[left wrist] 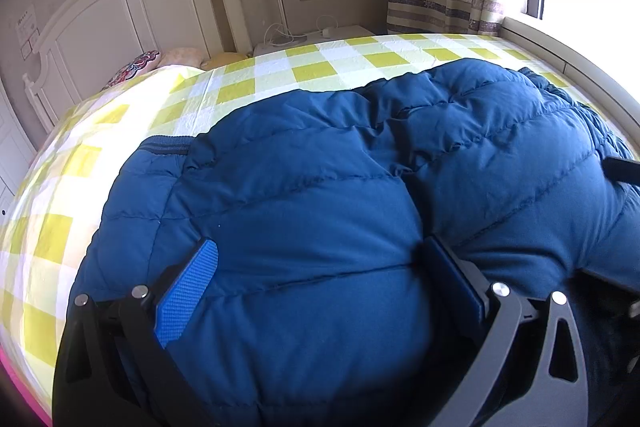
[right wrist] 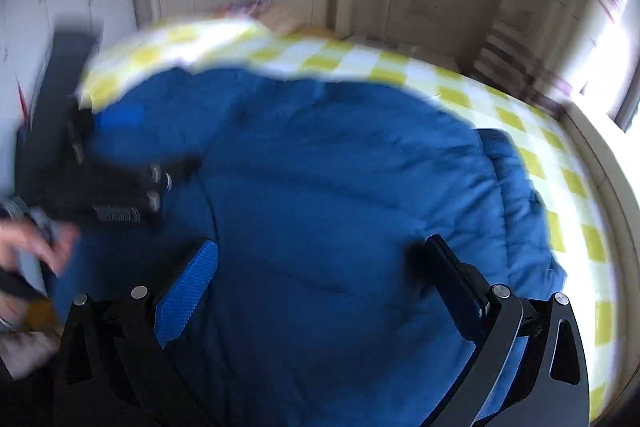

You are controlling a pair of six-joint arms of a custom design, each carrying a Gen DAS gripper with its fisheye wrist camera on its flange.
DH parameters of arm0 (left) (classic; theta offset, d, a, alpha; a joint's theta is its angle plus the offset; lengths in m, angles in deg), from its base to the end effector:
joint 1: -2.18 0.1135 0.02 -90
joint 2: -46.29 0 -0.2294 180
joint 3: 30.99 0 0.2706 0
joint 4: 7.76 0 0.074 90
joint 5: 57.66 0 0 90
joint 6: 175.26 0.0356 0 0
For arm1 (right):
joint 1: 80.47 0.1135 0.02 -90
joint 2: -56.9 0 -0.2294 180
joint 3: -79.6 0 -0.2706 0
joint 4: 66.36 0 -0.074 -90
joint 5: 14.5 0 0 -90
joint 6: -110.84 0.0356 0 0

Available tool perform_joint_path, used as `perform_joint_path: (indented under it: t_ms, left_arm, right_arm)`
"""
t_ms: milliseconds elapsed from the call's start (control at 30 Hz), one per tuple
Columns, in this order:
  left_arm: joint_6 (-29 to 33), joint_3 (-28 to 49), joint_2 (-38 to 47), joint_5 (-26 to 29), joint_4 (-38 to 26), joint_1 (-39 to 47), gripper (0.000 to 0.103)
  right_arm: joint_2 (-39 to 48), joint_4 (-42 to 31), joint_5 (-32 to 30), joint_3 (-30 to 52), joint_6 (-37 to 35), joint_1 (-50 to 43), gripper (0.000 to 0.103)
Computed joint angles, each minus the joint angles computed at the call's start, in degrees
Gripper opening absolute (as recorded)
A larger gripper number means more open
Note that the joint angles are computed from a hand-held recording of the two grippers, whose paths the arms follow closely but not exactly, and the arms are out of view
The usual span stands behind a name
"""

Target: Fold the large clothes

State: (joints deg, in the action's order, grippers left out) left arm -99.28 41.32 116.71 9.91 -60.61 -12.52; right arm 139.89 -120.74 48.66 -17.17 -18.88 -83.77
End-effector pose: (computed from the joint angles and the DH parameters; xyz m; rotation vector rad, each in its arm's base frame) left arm 0.2752 -0.0581 0.2555 -0.1532 2.3809 0.2479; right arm 0.3249 -0.0026 0.2566 -0.9207 2.2092 0.2466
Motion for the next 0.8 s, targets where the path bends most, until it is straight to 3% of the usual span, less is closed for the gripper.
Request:
perform_joint_path:
  t_ms: [167, 267, 367, 433, 533, 667, 733, 800]
  left_arm:
    - [-1.00, -0.43, -1.02, -1.40, -0.13, -0.53, 0.101]
    - [-1.66, -3.95, -8.29, -3.27, -0.18, -4.68, 0.101]
    - [-2.20, -4.52, -7.86, -5.80, -2.78, -9.42, 0.101]
    - [-1.95, -6.76, -8.01, -5.61, -0.23, -9.04, 0.101]
    - [-2.00, -6.37, -8.84, 0.48, -1.21, -5.03, 0.101]
    - [-3.26, -8.73, -18.40, 0.39, -4.59, -0.93, 0.101]
    - [-2.56, -10.31, -22.26, 0.62, -6.60, 5.13, 0.100]
    - [0.04, -11.48, -21.87, 4.65, -7.31, 12.56, 0.101]
  right_arm:
    - [3.10, -1.81, -0.58, 3.86, 1.77, -1.11, 0.098]
    - [3.42, -2.44, -1.76, 6.18, 3.24, -3.69, 0.098]
    - [3.27, -5.36, -2.43, 6.43, -1.93, -4.83, 0.098]
    - [2.77, -4.77, -2.12, 3.67, -3.51, -5.31, 0.099]
    - [1.66, -2.56, -2.40, 1.45, -2.64, -5.50, 0.098]
    - [0.01, -2.57, -1.87, 2.09, -1.79, -7.65, 0.098]
    - [1.12, -1.34, -2.66, 3.26, -0.01, -10.74, 0.098]
    - [6.97, -3.31, -3.14, 7.67, 0.98, -13.57, 0.098]
